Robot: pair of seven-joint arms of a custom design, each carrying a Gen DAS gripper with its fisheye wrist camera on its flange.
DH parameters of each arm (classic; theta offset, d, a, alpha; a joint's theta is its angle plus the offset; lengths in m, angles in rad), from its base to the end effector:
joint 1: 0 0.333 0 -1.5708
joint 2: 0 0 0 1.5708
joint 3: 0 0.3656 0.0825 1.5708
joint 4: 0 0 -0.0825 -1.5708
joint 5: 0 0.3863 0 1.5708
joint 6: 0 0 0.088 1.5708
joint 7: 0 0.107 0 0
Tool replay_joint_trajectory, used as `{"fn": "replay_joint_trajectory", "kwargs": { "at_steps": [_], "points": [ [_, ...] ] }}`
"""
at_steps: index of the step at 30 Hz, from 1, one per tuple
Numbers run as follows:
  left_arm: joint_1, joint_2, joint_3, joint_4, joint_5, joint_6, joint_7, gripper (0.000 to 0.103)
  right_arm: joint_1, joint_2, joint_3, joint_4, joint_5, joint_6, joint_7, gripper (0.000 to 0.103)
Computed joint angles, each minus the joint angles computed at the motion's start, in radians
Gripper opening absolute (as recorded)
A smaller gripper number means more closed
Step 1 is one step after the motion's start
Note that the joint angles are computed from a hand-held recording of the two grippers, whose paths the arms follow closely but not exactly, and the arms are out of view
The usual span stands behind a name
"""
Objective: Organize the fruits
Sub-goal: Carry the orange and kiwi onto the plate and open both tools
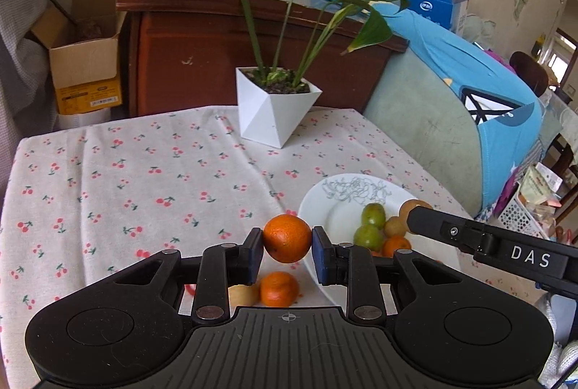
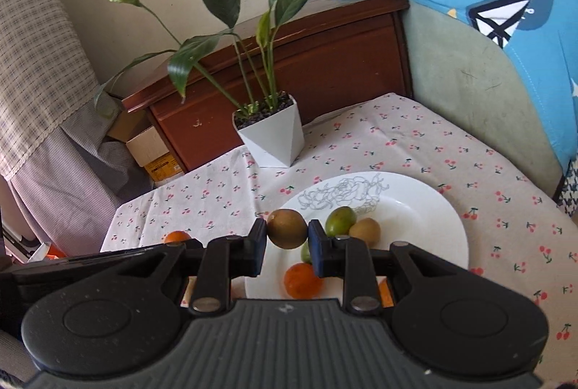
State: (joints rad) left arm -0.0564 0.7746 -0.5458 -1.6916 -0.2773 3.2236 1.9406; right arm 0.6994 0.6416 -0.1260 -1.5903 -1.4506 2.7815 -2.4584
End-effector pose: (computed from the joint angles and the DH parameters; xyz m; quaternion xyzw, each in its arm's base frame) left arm 0.6871 -0.3208 0.3170 -0.5056 0.7497 -0.4170 0.0924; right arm 0.5927 0.4573 0.3277 -0.5103 0.7268 -0.2276 0.3995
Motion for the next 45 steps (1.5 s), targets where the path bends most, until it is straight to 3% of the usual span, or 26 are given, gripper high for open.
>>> {"fn": "replay_joint_trajectory", "kwargs": {
  "at_steps": [5,13,22,26,31,34,45],
  "points": [
    [-0.031,0.04,-0.001,0.083,0.021,-0.055,0.033,0.026,-0.036,-0.027,0.008,-0.06,0.062,0.016,0.015,0.025],
    [-0.142,0.083,0.106,0.213,-0.014,-0.189,0.058,0.026,-0.064,-0.016,-0.014,-0.084,0.112,0.105,0.109,0.025],
    [-0.22,0.112,0.197,0.301,-0.026,-0.287,0.045,0.026,-0.058,0.006,-0.039,-0.081,0.221,0.121,0.051,0.026],
    [-0.231,0.118,0.206,0.313,-0.028,-0.3,0.045,0.026,-0.039,0.007,-0.06,-0.09,0.28,0.116,0.032,0.028],
    [-0.23,0.113,0.192,0.303,-0.029,-0.277,0.069,0.03,0.001,-0.001,-0.106,-0.093,0.249,0.11,0.068,0.028],
    [-0.232,0.1,0.196,0.293,-0.037,-0.267,0.063,0.047,0.013,0.001,-0.123,-0.083,0.19,0.129,0.125,0.028],
    [-0.213,0.052,0.222,0.26,-0.055,-0.288,0.016,0.054,-0.003,0.03,-0.093,-0.021,0.142,0.165,0.095,0.029]
  ]
}}
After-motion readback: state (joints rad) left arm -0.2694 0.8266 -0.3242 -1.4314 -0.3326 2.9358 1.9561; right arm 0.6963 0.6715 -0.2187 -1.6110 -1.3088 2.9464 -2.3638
